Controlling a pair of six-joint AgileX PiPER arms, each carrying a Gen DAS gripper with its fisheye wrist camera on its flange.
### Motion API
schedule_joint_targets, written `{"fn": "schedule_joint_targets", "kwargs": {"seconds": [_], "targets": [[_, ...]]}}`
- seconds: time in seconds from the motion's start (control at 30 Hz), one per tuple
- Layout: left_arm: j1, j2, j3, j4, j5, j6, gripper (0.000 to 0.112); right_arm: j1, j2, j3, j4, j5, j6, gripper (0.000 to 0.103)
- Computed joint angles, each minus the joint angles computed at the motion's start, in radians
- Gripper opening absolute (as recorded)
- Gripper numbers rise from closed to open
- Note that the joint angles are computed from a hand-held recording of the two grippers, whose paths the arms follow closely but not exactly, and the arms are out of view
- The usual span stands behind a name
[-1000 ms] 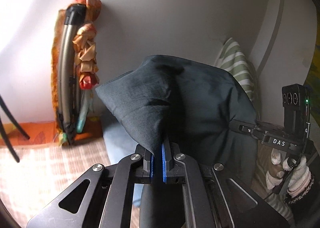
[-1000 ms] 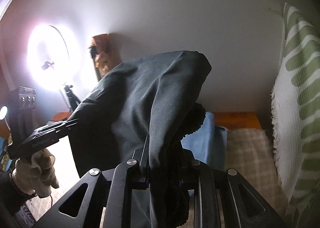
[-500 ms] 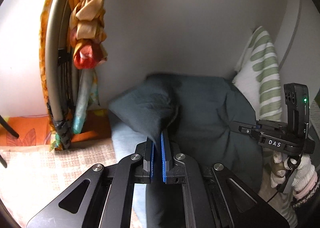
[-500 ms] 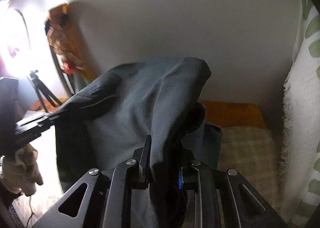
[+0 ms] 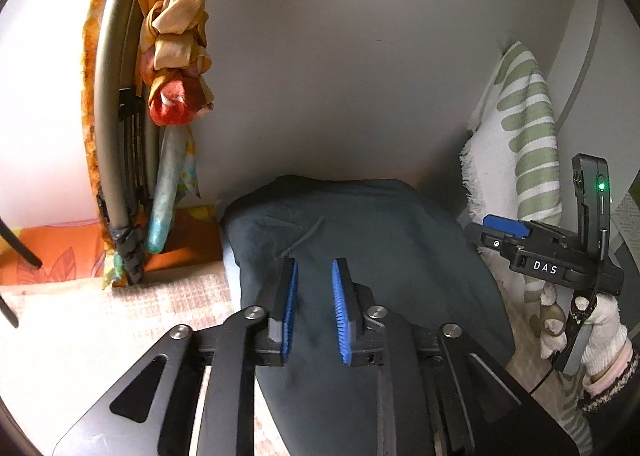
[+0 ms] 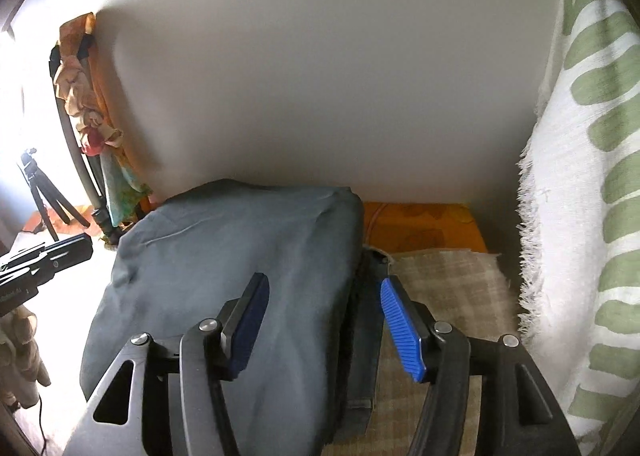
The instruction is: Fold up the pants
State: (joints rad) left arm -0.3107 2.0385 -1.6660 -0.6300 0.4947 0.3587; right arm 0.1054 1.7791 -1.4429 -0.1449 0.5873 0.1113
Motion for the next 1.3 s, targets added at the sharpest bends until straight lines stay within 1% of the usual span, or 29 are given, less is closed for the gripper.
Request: {"fn": "schedule_joint_targets", "kwargs": {"seconds": [0.07, 0.13, 0.2, 0.23, 0.27, 0.33, 0.4, 0.47, 0.5, 0.57, 0.67, 0.73, 0.8, 0.87, 0.97, 1.13, 1.2, 1.3], "targets": [[-0.001, -0.032, 0.038, -0.012, -0.015, 0.012, 0.037, 0.006, -0.031, 0.034, -0.004, -0.016, 0.017, 0.067], [-0.001, -0.07, 0.083, -0.037, -0.03, 0.038, 0.044, 0.018, -0.063, 0.06, -0.03, -0.024, 0.054, 0.071], [-0.004, -0.102, 0.112, -0.037, -0.03, 0.04, 0.046, 0.036, -0.096, 0.086, -0.076, -0.023, 0.105, 0.075], [-0.005, -0.115, 0.121, -0.032, -0.027, 0.034, 0.052, 0.044, -0.113, 0.1, -0.091, -0.023, 0.126, 0.077], [-0.009, -0.134, 0.135, -0.023, -0.025, 0.021, 0.061, 0.052, -0.128, 0.111, -0.104, -0.021, 0.146, 0.08], [-0.016, -0.169, 0.164, -0.007, -0.032, 0.0, 0.066, 0.073, -0.169, 0.148, -0.13, -0.028, 0.184, 0.084], [-0.022, -0.215, 0.204, 0.008, -0.037, -0.015, 0.068, 0.1, -0.208, 0.176, -0.163, -0.022, 0.227, 0.085], [-0.029, -0.256, 0.237, 0.016, -0.037, -0.033, 0.074, 0.119, -0.239, 0.196, -0.178, -0.013, 0.251, 0.088], [-0.031, -0.272, 0.25, 0.015, -0.037, -0.038, 0.075, 0.132, -0.258, 0.204, -0.194, 0.011, 0.278, 0.089], [-0.033, -0.311, 0.283, 0.013, -0.035, -0.042, 0.076, 0.151, -0.294, 0.227, -0.203, 0.024, 0.298, 0.095], [-0.041, -0.373, 0.34, 0.035, -0.042, -0.069, 0.077, 0.192, -0.357, 0.269, -0.268, 0.052, 0.382, 0.101], [-0.053, -0.408, 0.371, 0.071, -0.049, -0.099, 0.077, 0.228, -0.405, 0.299, -0.32, 0.076, 0.443, 0.102], [-0.07, -0.452, 0.406, 0.122, -0.055, -0.138, 0.077, 0.277, -0.447, 0.321, -0.382, 0.112, 0.508, 0.103], [-0.1, -0.498, 0.441, 0.225, -0.062, -0.224, 0.078, 0.331, -0.489, 0.345, -0.437, 0.148, 0.566, 0.103], [-0.14, -0.572, 0.504, 0.349, -0.078, -0.325, 0.079, 0.399, -0.542, 0.374, -0.478, 0.18, 0.628, 0.103], [-0.195, -0.7, 0.605, 0.483, -0.074, -0.454, 0.08, 0.537, -0.636, 0.436, -0.549, 0.256, 0.776, 0.103], [-0.223, -0.751, 0.641, 0.554, -0.066, -0.533, 0.08, 0.613, -0.658, 0.453, -0.596, 0.307, 0.847, 0.103], [-0.254, -0.823, 0.697, 0.624, -0.066, -0.613, 0.081, 0.732, -0.685, 0.478, -0.663, 0.383, 0.952, 0.103]]}}
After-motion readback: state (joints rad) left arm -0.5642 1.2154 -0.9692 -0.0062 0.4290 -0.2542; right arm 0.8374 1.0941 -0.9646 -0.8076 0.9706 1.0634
